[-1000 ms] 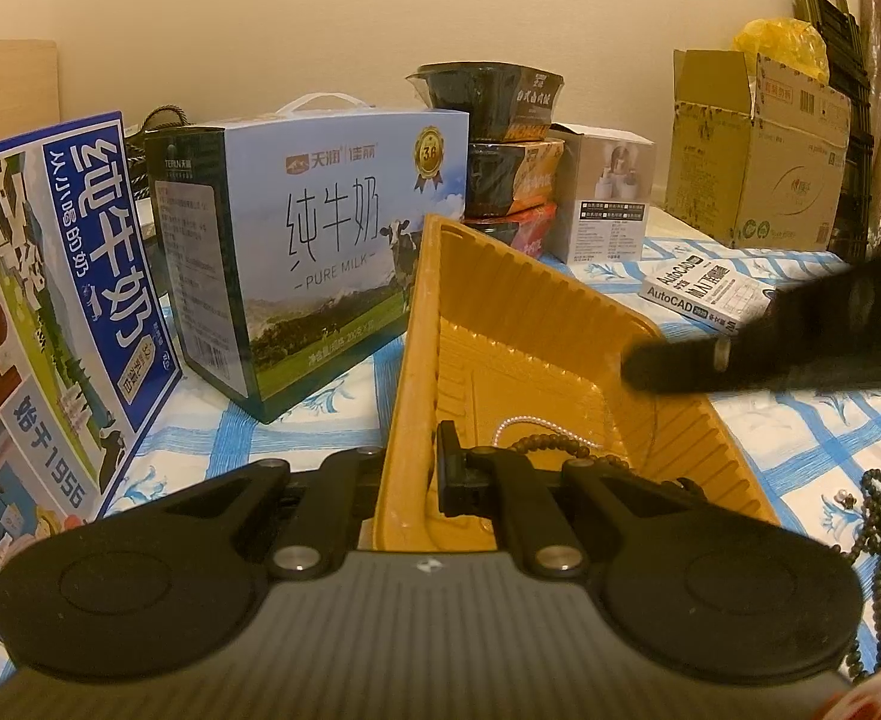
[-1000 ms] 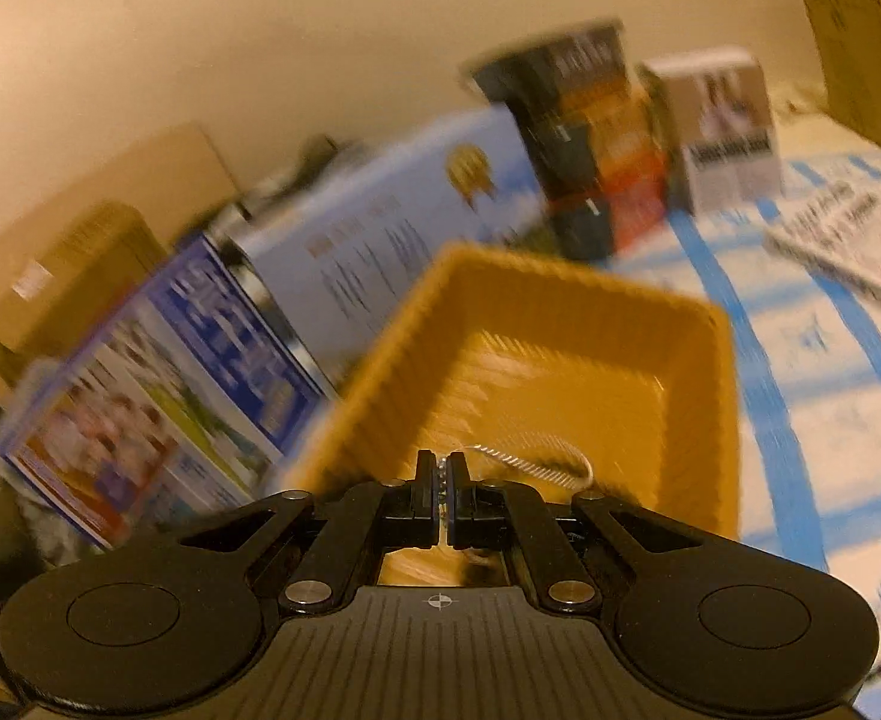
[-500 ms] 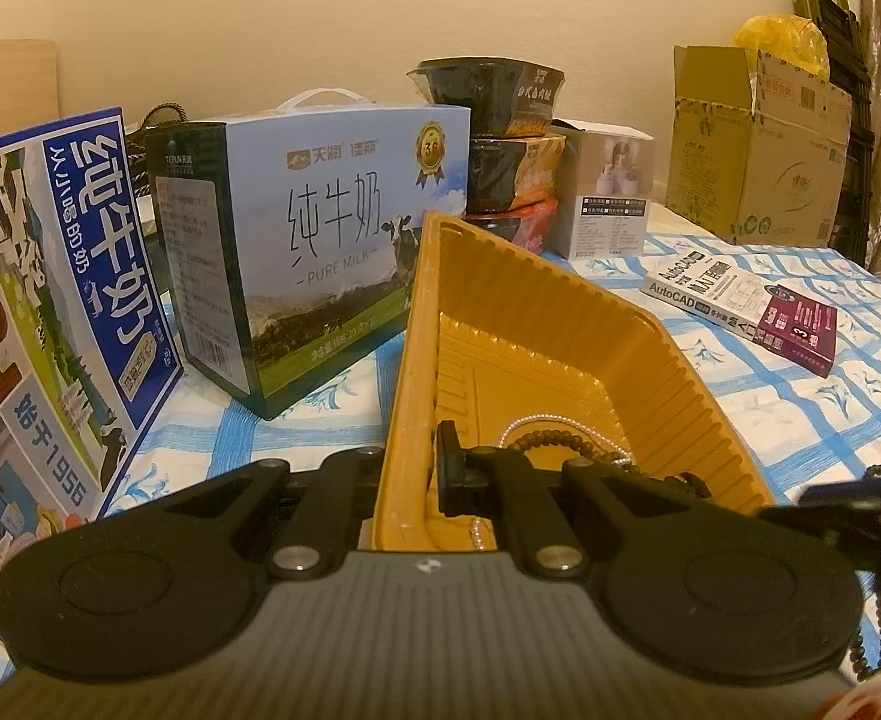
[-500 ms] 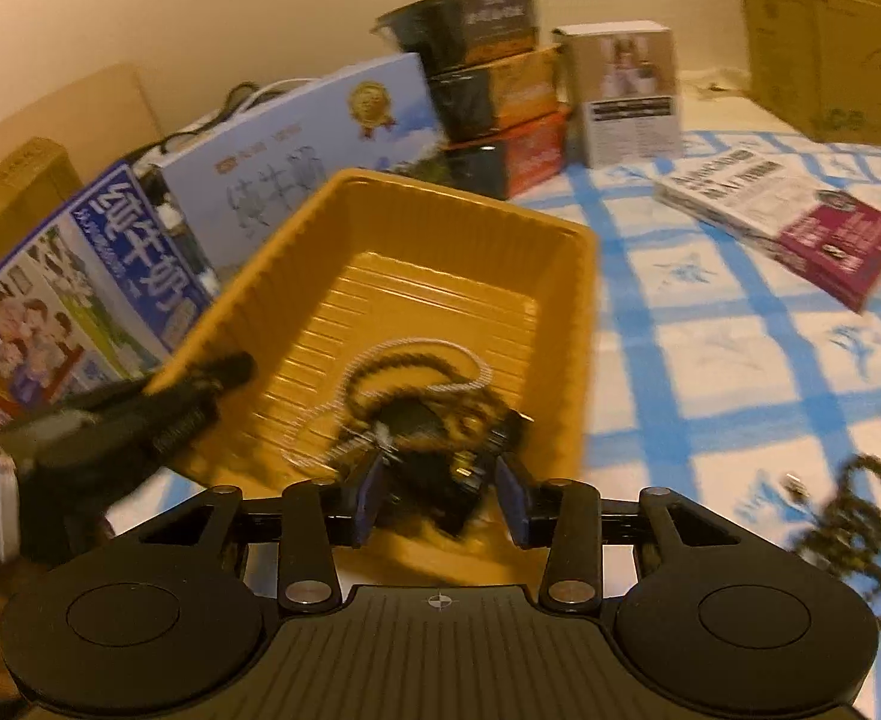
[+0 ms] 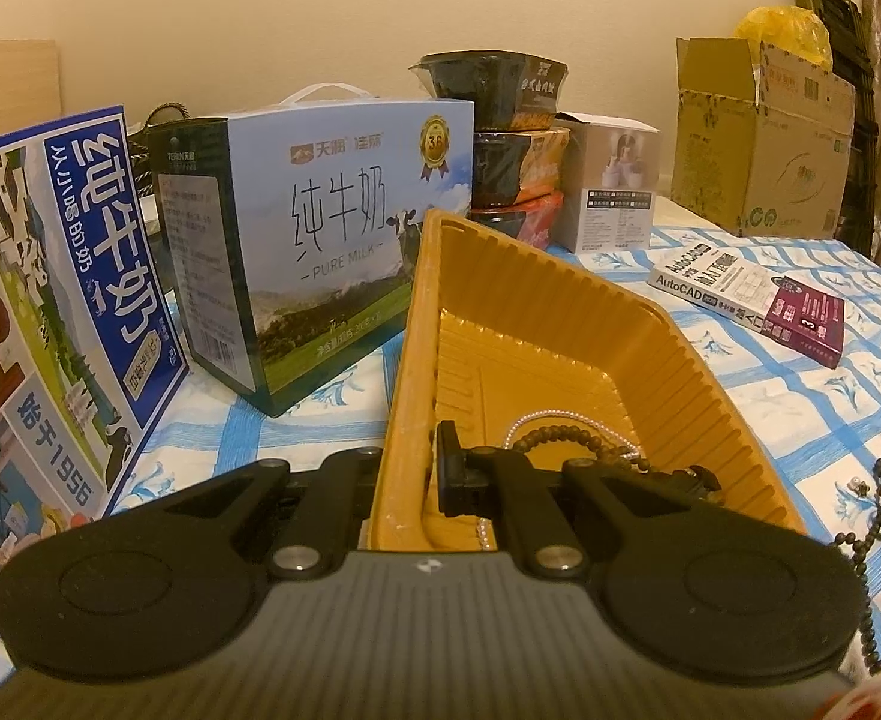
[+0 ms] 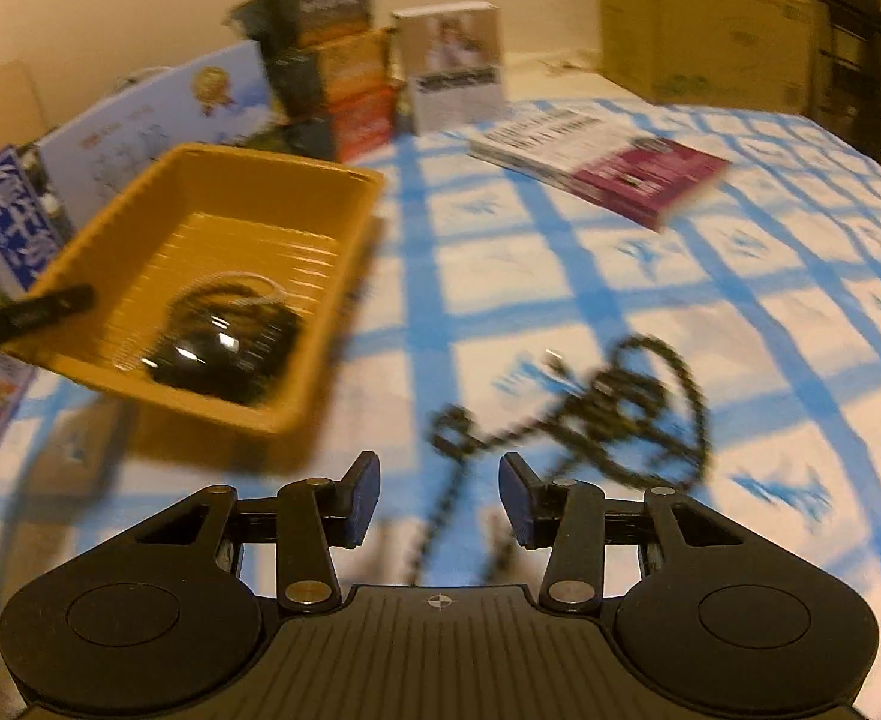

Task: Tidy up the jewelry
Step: 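Move the open right gripper back over the green bead strand, then grasp the dark green bead strand with the right gripper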

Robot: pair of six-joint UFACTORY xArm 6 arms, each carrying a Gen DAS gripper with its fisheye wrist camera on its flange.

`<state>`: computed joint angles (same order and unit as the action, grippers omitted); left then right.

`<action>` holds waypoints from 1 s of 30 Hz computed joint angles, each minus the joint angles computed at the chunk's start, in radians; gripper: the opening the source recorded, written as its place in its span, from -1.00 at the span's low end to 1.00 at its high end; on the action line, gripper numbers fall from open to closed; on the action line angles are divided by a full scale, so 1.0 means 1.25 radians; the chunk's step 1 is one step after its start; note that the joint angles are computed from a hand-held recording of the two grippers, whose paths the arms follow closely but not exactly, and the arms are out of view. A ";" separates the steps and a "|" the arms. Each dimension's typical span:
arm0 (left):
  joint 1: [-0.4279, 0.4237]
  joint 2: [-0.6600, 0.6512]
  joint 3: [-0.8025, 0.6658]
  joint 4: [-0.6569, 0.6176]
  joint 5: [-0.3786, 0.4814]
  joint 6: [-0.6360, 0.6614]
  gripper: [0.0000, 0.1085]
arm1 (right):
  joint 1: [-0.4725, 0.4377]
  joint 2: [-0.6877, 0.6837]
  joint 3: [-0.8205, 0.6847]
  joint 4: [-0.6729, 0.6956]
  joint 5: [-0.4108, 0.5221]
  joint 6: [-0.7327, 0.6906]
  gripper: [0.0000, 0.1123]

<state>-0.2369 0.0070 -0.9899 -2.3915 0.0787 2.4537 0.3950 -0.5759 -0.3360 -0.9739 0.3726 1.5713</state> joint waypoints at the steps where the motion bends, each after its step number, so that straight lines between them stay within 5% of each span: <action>1: 0.000 0.000 -0.001 -0.004 -0.001 0.006 -0.89 | 0.000 -0.016 0.013 0.018 0.014 -0.013 -0.21; 15: 0.001 0.016 -0.016 -0.002 -0.004 0.026 -0.90 | -0.017 -0.082 0.056 0.084 0.088 -0.101 -0.21; 25: 0.005 0.029 -0.028 -0.007 0.002 0.042 -0.91 | -0.066 -0.049 0.042 0.032 0.031 -0.107 -0.21; 30: 0.005 0.034 -0.031 -0.003 0.004 0.042 -0.91 | -0.112 -0.007 0.022 -0.079 -0.025 -0.073 -0.22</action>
